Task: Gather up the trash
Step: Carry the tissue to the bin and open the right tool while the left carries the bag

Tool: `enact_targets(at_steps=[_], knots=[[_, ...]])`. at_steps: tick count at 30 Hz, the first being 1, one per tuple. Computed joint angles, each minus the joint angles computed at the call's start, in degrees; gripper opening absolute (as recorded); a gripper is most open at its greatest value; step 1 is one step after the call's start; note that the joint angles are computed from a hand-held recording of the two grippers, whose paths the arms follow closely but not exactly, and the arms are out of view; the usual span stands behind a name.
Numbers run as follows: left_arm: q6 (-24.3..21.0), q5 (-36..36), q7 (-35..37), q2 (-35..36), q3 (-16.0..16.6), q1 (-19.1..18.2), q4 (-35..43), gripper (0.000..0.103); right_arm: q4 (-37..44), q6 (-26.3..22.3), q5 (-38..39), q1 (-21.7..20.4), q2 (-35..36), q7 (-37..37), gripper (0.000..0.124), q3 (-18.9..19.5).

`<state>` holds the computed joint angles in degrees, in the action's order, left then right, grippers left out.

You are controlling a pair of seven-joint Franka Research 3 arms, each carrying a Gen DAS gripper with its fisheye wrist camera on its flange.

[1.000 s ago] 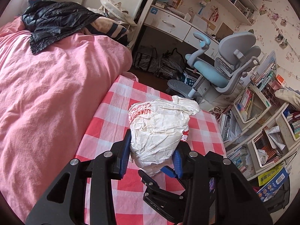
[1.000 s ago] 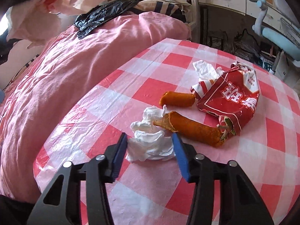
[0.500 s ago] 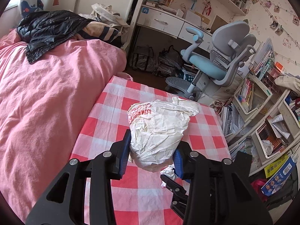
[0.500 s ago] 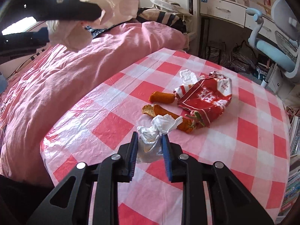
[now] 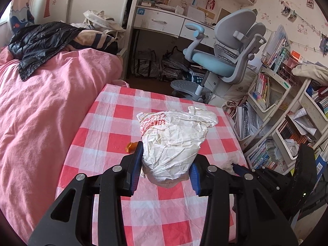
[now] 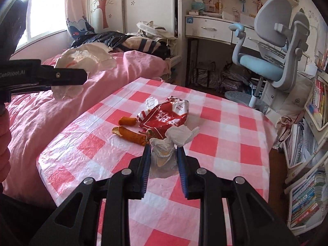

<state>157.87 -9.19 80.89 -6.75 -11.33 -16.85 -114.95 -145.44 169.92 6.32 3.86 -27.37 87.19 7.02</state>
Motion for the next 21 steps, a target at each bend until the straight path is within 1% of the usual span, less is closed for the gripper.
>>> enact_targets(at_steps=[6, 10, 13, 18, 21], knots=[[0.1, 1.3, -1.0, 0.8, -0.7, -0.2, 0.7, 0.038, -1.6, 3.6, -1.0, -1.6, -1.4, -0.7, 0.027, 0.5], [0.2, 2.6, -2.0, 1.7, -1.2, -0.3, 1.5, 0.038, -2.2, 5.9, -0.5, -1.7, -2.1, -1.6, 0.027, 0.4], [0.2, 3.8, -3.0, 2.5, -1.7, -0.4, 2.2, 0.038, -2.8, 7.5, -0.7, -2.4, -2.7, -2.6, 0.027, 1.3], [0.6, 6.4, -5.0, 3.6, -2.7, -0.8, 3.1, 0.038, -4.0, 8.6, -1.1, -3.2, -4.2, -5.0, 0.027, 1.9], [0.7, 8.1, -6.4, 4.6, -3.3, -1.2, 4.0, 0.038, -4.8, 9.1, -0.6, -3.0, -5.2, -6.5, 0.028, 1.1]])
